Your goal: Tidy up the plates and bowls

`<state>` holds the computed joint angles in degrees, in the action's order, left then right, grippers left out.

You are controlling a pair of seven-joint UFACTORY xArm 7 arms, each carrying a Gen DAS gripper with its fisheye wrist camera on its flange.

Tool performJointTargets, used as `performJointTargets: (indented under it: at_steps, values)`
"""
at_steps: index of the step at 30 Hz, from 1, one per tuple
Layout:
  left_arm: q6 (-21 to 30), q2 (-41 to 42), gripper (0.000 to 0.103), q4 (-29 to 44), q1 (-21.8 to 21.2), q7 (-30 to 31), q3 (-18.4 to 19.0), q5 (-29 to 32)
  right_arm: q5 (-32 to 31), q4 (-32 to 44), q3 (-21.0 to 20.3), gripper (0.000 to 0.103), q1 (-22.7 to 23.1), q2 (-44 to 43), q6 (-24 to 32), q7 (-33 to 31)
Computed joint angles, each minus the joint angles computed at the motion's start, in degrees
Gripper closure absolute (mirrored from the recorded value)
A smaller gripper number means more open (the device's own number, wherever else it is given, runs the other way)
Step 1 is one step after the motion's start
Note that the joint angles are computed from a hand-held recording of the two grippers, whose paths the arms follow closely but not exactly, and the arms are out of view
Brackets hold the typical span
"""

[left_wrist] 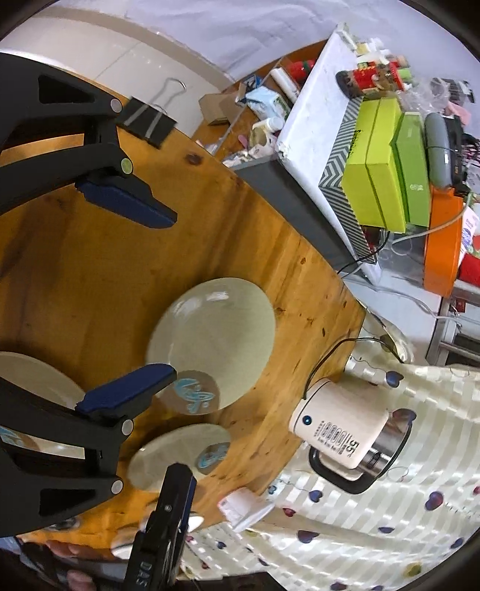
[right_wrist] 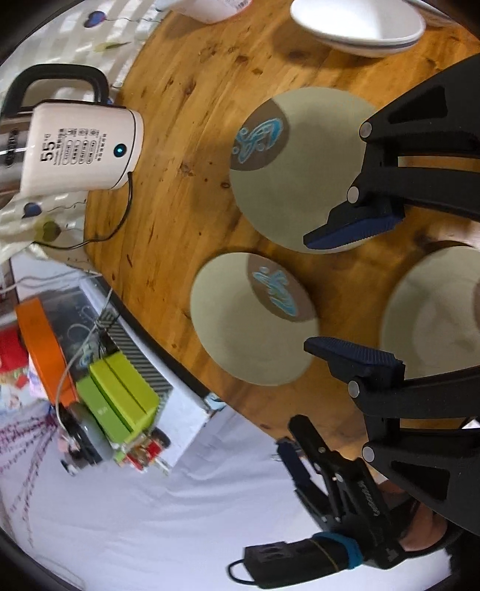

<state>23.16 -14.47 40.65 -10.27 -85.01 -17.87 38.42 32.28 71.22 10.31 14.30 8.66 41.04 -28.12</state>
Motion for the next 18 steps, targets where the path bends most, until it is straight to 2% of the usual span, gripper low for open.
performJointTargets:
  at_steps: [5, 7, 9, 11, 18]
  values:
    - [-3.81, 3.27, 0.027, 1.04, 1.18, 0.85, 2.09, 0.15, 0.36, 7.53, 0.62, 0.054, -0.58, 6.49, 2.42, 1.11]
    - [-3.36, 4.64, 0.027, 1.97, 1.26, 1.20, 2.54, 0.29, -0.73, 10.24, 0.93, 0.058, -0.52, 8.74, 3.12, 1.89]
    - [-3.32, 5.91, 0.035, 2.78, 1.00, 1.55, 3.16, 0.75, -1.96, 12.83, 1.20, 0.064, -0.42, 10.98, 3.64, 2.71]
    - [-4.19, 7.34, 0.044, 3.32, 0.30, 3.20, 4.44, -0.72, -2.86, 14.55, 1.45, 0.065, -0.51, 12.68, 3.84, 3.45]
    - [-5.73, 10.19, 0.045, 4.41, -0.89, 3.29, 6.98, -1.03, -6.00, 20.16, 1.85, 0.065, -0.80, 18.19, 5.30, 6.85]
